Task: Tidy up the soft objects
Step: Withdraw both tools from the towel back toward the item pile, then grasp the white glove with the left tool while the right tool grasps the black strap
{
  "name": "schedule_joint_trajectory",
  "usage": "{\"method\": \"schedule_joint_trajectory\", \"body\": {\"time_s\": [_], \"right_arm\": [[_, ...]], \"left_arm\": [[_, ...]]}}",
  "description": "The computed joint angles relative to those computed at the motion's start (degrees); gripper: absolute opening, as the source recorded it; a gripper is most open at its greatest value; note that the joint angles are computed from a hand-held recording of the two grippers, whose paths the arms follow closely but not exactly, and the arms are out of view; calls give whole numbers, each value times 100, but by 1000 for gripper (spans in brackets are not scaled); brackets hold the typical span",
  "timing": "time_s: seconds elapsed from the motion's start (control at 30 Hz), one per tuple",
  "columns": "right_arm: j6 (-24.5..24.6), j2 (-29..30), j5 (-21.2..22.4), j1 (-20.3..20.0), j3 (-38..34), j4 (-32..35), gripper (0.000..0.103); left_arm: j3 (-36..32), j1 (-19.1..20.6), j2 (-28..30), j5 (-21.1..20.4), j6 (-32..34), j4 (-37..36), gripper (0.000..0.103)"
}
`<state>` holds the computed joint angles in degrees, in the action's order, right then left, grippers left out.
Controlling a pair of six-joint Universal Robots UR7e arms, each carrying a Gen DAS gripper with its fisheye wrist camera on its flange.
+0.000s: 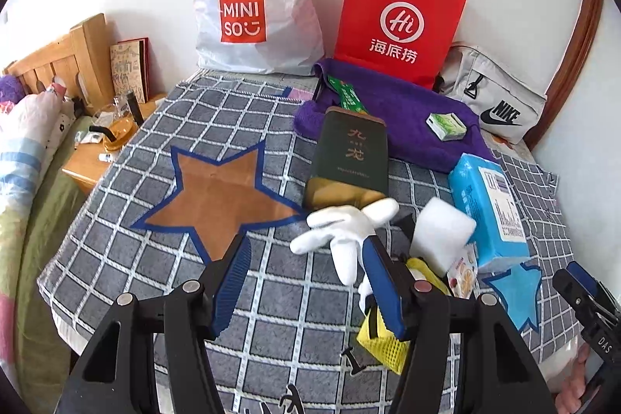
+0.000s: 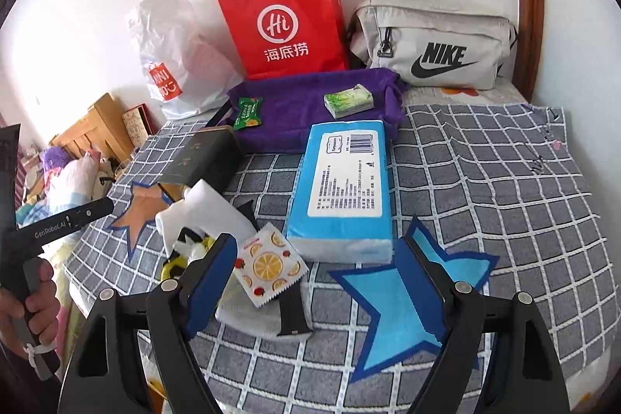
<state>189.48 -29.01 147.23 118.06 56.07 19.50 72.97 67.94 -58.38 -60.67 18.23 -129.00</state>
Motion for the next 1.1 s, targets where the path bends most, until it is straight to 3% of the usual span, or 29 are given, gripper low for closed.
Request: {"method": "schedule_joint_trajectory", "body": {"time_s": [0.4,0.57,0.9,1.1], "right_arm": [[-195,-3,296,51,423,-535,79],[-15,-79,134,-17,618,-681,72],[95,-37,-50,-117,665,-685,71],[60,58,-272,-180,573,-465,71]], "left_arm": [[213,108,-25,-132,100,-171,57],[161,194,57,-199,-15,-128,52],[114,219,198,-633,-14,7,51],[-114,149,567,-468,1,111,51]]}}
